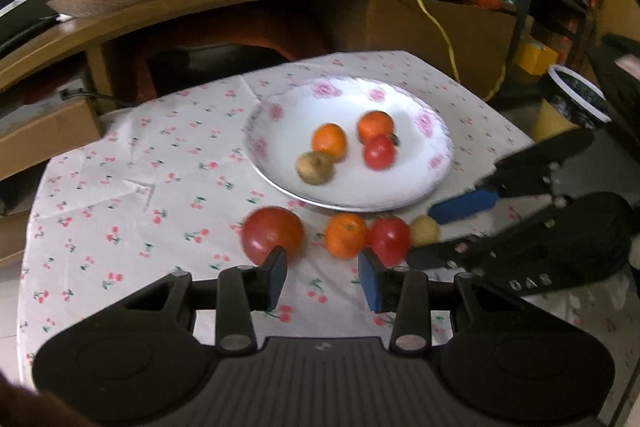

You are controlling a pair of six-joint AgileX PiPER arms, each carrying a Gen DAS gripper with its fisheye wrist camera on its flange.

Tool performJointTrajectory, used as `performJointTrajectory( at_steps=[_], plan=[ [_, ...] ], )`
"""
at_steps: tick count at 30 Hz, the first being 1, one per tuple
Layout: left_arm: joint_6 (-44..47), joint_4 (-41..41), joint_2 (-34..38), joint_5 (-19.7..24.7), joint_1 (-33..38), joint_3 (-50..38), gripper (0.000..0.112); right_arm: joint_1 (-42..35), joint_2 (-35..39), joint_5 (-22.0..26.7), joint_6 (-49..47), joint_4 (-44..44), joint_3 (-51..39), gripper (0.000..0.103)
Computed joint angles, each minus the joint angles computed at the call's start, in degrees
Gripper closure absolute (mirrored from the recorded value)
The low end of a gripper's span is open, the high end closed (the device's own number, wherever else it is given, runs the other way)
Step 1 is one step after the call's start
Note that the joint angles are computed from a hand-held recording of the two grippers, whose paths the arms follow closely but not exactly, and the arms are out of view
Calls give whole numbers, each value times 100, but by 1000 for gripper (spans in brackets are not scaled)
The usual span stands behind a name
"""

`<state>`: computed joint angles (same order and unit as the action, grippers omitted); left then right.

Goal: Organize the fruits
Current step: 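Grasp the large dark red tomato with the left tool while the right tool grasps a kiwi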

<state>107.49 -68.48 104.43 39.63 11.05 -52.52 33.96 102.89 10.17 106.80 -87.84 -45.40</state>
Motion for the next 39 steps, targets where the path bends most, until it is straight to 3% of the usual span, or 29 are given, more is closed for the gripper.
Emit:
performJointTrajectory(
  at_steps=[4,18,27,39],
  plan=[
    [52,-223,135,-181,-19,-134,67,36,-3,21,-162,145,-5,76],
    [162,-893,724,-988,-539,-373,63,-5,-45,-4,-381,488,0,77],
    [180,-1195,803,-1057,-630,-396,67,-49,-98,-34,-303,472,69,77],
    [-354,-356,221,-1079,-348,146,67,39,-202,240,-1301,1593,57,77]
  ],
)
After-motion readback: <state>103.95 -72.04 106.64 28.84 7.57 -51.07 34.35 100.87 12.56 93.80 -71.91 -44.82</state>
